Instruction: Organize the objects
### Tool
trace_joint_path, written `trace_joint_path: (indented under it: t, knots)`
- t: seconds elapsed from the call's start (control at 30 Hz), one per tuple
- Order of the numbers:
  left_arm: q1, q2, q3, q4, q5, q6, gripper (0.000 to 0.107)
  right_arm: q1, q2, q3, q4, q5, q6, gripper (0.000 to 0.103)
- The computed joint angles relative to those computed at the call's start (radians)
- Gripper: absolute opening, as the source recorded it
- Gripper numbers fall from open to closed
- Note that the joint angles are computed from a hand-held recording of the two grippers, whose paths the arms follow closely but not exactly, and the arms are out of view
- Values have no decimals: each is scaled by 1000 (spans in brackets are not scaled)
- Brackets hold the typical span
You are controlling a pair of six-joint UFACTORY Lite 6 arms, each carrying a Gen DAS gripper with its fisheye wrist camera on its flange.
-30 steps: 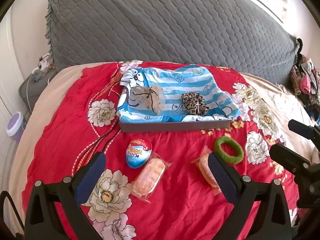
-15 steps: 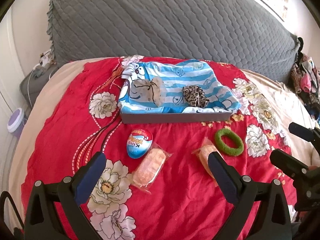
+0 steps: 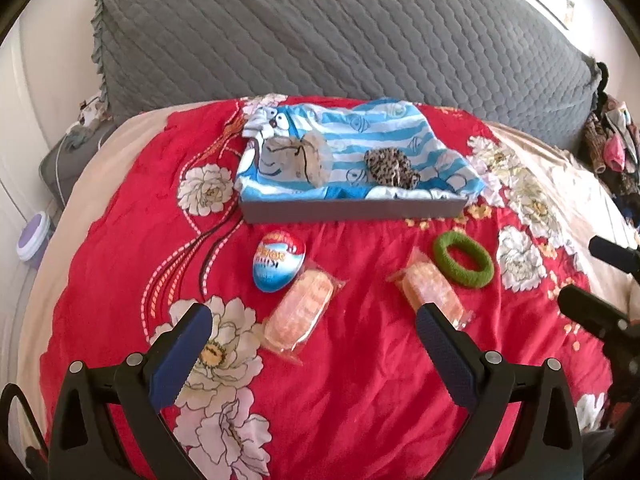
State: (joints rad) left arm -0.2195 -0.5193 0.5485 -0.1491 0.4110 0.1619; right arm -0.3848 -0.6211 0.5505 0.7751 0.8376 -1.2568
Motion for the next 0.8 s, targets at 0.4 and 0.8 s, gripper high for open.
trace_joint_path:
  t: [0.4, 0.8]
  knots:
    - [-41, -18, -75, 64, -22, -73, 102, -59, -7, -31, -17, 17, -46, 99]
    - [-57, 10, -106, 71, -52, -89, 102, -42, 52, -41, -29, -40, -67, 99]
